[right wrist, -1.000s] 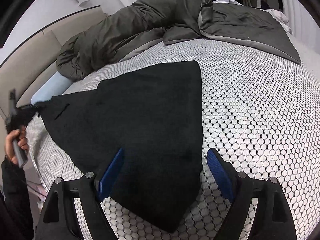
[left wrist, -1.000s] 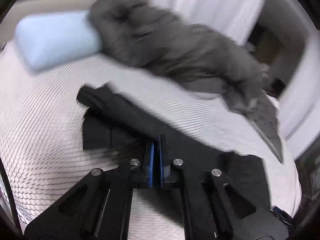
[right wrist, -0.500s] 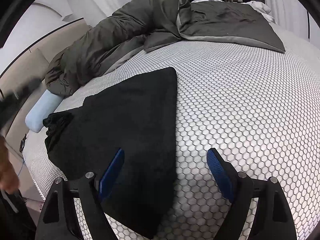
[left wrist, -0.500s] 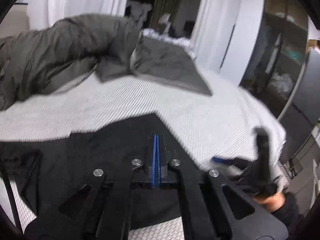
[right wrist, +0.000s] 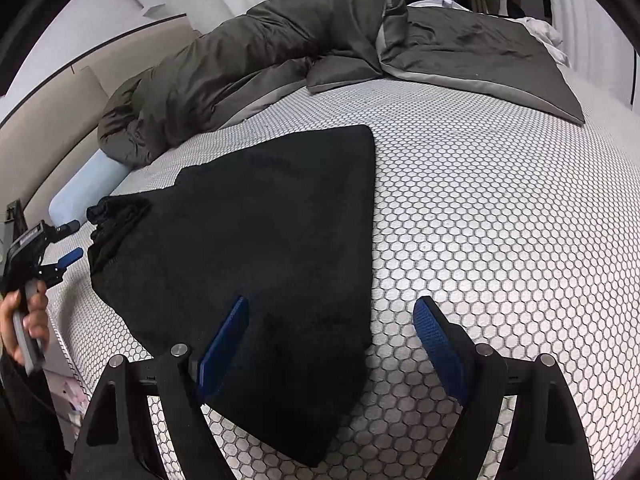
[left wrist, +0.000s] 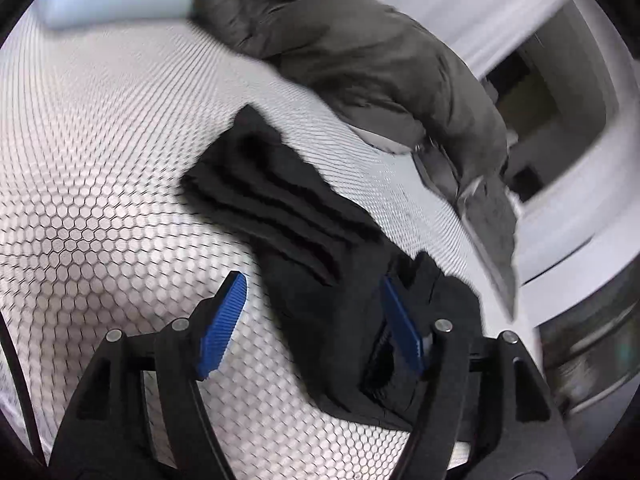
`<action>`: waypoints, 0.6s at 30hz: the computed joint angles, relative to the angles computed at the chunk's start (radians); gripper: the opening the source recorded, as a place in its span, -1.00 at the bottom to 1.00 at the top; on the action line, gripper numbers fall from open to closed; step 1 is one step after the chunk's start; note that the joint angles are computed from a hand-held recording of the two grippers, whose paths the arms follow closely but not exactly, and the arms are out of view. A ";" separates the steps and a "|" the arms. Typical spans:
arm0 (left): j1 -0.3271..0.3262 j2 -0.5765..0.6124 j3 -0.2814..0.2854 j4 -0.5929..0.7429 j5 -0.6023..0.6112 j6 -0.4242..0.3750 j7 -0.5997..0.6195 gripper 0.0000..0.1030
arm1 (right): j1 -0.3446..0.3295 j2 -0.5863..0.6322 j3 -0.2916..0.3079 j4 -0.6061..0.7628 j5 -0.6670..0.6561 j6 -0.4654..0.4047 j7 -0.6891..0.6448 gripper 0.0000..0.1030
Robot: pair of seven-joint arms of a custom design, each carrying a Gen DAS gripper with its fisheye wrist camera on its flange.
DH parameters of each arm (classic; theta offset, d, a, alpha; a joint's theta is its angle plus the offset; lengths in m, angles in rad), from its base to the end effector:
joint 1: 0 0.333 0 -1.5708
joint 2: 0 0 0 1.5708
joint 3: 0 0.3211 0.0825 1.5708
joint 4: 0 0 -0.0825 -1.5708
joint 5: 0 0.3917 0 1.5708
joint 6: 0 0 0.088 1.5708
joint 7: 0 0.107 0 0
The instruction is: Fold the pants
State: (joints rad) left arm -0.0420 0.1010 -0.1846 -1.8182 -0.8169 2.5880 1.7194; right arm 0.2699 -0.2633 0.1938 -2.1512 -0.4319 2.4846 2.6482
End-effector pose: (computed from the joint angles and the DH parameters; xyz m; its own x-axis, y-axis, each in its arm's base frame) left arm 0.6314 -0.1269 0.5539 -0.0305 -0.7698 0.6376 -0.8195 -0.3459 -0.4569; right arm 0.4675 0.2457 0.5784 -0.2577 -0.9440 -0.2061 -0.7181 0.3298 -0.6128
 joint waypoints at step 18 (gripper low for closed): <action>-0.036 0.324 0.007 0.410 0.278 -0.057 -0.325 0.38 | 0.037 0.080 -0.021 0.067 -0.003 -0.028 -0.050 0.67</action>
State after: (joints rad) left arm -0.0782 0.4255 -0.1772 -1.4081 -0.5393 2.5313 1.3947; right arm 0.3073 -0.1828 0.1728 -2.0841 -0.4351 2.4562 2.5982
